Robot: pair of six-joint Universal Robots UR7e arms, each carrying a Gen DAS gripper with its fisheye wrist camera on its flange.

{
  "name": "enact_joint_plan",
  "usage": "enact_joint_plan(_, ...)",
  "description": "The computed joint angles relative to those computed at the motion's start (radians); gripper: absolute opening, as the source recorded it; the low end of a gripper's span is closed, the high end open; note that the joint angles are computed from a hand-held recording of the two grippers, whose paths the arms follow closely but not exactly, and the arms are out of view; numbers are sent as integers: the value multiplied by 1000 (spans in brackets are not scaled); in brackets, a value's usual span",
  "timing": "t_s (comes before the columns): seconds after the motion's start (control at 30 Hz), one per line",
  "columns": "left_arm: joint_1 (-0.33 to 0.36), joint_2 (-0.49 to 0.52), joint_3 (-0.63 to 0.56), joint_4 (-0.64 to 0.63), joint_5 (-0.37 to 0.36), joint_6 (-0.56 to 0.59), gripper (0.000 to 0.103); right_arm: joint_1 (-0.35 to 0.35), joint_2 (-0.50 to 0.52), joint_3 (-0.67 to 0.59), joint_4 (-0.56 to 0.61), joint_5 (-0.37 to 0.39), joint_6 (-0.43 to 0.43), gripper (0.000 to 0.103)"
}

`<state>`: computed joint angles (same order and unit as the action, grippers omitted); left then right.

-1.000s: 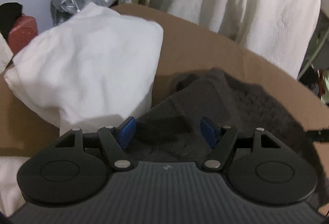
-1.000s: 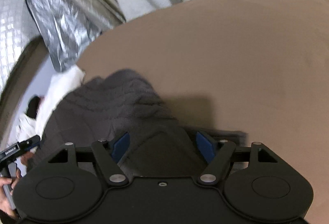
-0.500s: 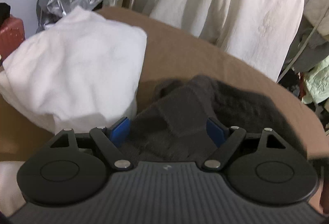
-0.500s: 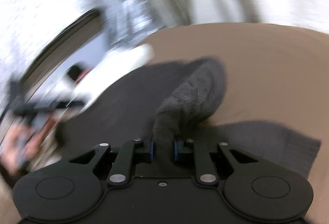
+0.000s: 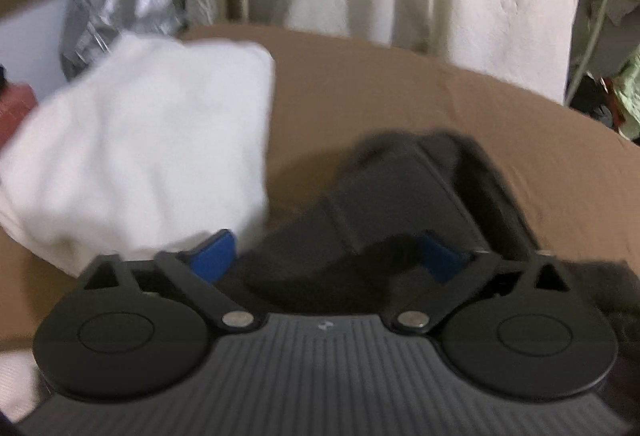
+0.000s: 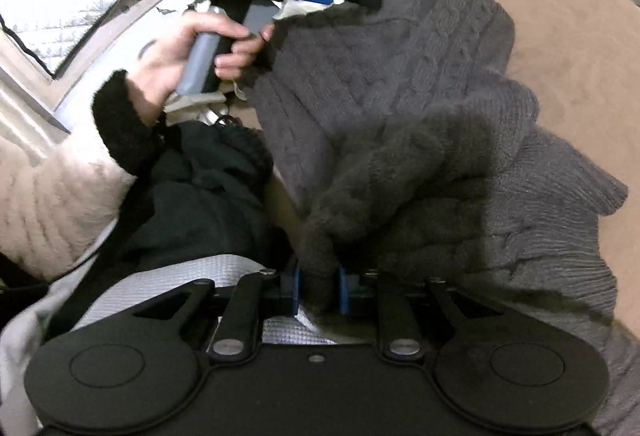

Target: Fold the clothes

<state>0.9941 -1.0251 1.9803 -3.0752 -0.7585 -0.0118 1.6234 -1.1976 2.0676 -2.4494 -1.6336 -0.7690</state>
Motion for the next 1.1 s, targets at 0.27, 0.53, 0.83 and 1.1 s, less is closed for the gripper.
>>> enact_joint_plan(0.27, -16, 96, -15, -83, 97, 144, 85, -67, -68, 0, -253, 76, 152, 51)
enact_joint_plan(0.53, -56, 135, -21, -125, 207, 186, 57, -148, 14, -82, -340, -9, 326, 52)
enact_joint_plan(0.83, -4, 100, -33, -79, 69, 66, 83, -202, 137, -151, -353, 139, 528, 79)
enact_joint_plan(1.1, -64, 135, -13, -237, 122, 253, 24, -136, 146, -63, -431, 62, 356, 15)
